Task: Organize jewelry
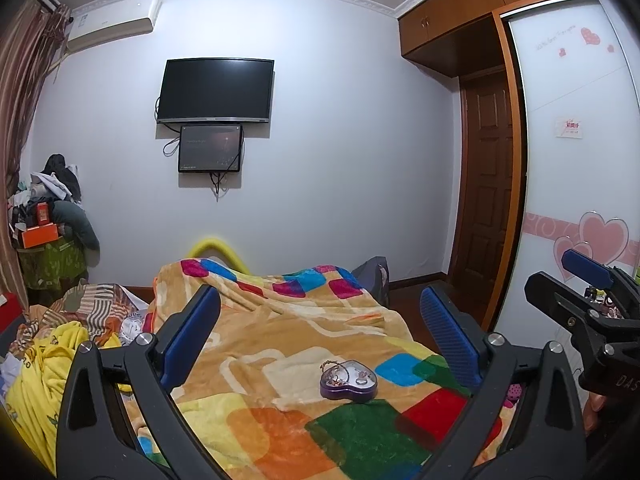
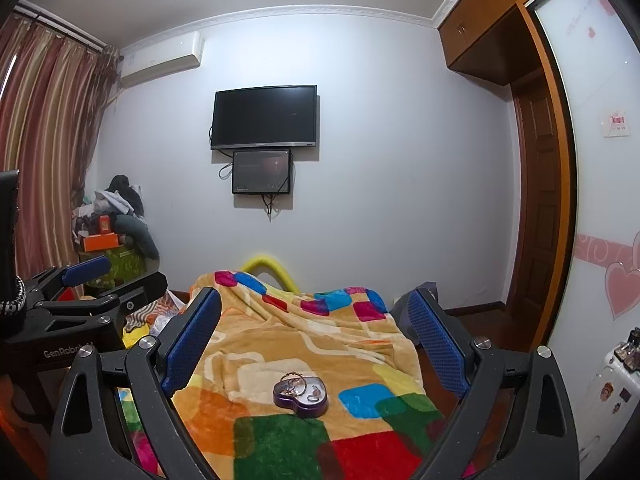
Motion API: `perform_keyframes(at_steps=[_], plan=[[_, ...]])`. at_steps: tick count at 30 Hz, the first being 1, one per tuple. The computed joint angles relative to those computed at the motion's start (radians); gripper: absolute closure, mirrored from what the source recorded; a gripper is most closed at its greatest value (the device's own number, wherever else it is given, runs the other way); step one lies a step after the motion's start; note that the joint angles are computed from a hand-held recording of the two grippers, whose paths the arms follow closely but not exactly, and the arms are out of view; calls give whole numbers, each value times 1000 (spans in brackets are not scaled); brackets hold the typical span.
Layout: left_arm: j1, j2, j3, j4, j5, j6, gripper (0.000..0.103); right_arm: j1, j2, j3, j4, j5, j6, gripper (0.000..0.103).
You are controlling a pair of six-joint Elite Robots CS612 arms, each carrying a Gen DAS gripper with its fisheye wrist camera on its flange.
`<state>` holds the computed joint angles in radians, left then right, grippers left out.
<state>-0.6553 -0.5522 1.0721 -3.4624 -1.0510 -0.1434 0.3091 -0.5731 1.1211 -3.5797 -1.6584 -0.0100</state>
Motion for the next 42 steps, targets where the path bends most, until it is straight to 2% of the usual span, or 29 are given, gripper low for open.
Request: perform_keyframes(at_steps=[16, 42], plan=[[-2, 4, -6, -2, 12, -3, 0, 2, -1, 0, 5, -1, 5, 10], [3, -3, 2, 6, -17, -23, 0, 5, -1, -3, 13, -2, 19, 10]])
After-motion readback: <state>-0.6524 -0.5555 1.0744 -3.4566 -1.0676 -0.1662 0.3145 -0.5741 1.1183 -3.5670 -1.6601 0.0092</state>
